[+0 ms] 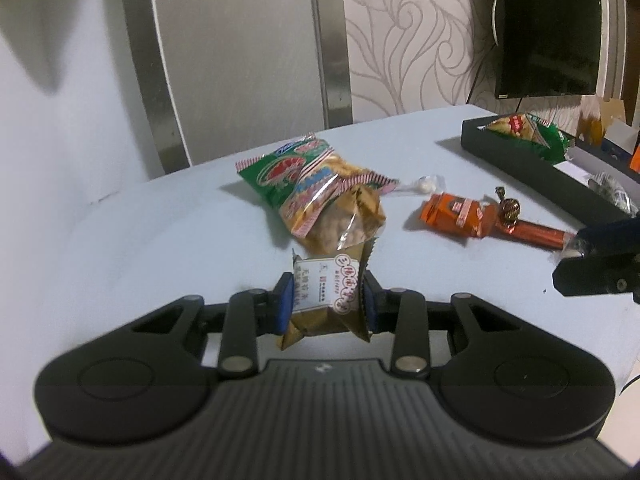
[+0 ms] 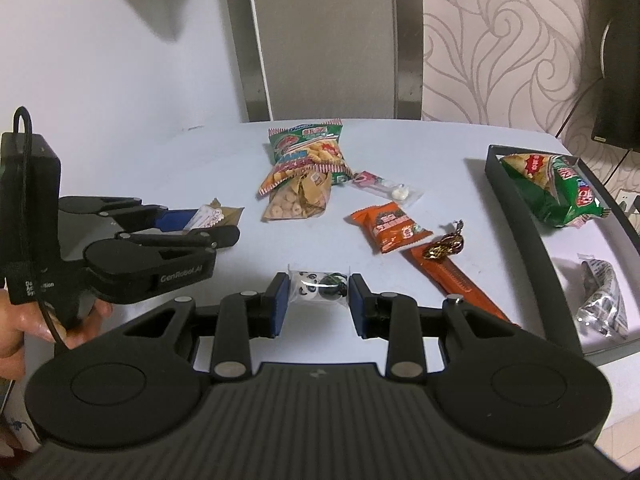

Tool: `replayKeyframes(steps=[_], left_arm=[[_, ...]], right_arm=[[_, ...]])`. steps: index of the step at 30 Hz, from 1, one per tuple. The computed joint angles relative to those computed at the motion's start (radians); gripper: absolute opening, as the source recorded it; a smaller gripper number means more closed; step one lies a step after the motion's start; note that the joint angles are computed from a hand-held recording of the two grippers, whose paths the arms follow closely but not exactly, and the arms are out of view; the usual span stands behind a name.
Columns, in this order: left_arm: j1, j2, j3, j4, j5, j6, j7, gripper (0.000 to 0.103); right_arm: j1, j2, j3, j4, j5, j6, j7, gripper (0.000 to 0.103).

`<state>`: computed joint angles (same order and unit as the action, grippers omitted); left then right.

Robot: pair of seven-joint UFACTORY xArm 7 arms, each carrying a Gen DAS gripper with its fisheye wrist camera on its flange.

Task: Organize snacks
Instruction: 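Lower the right gripper onto the small white-black candy and grasp it, then carry the pastry and candy toward the white box with both grippers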

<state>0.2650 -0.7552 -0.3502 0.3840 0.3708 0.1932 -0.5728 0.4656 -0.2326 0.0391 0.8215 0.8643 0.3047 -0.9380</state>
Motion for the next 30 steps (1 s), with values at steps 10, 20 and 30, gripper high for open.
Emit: replayKeyframes(steps=[10, 20, 30], left_arm=[[0.020, 0.047, -0.039, 0.045, 0.017, -0.013, -0.038, 0.038], [0.061, 0.126, -0.093, 0.114, 0.061, -0.029, -0.097, 0.038], [0.106, 0.211, -0.149, 0.196, 0.152, -0.013, -0.194, 0.038]], right_arm=[[-0.011, -0.019, -0.018, -0.001, 0.008, 0.031, -0.007, 0.037], [-0.034, -0.017, -0.028, 0.024, 0.025, 0.079, -0.030, 0.037], [-0.076, 0.005, -0.030, 0.064, 0.043, 0.136, -0.066, 0.037]])
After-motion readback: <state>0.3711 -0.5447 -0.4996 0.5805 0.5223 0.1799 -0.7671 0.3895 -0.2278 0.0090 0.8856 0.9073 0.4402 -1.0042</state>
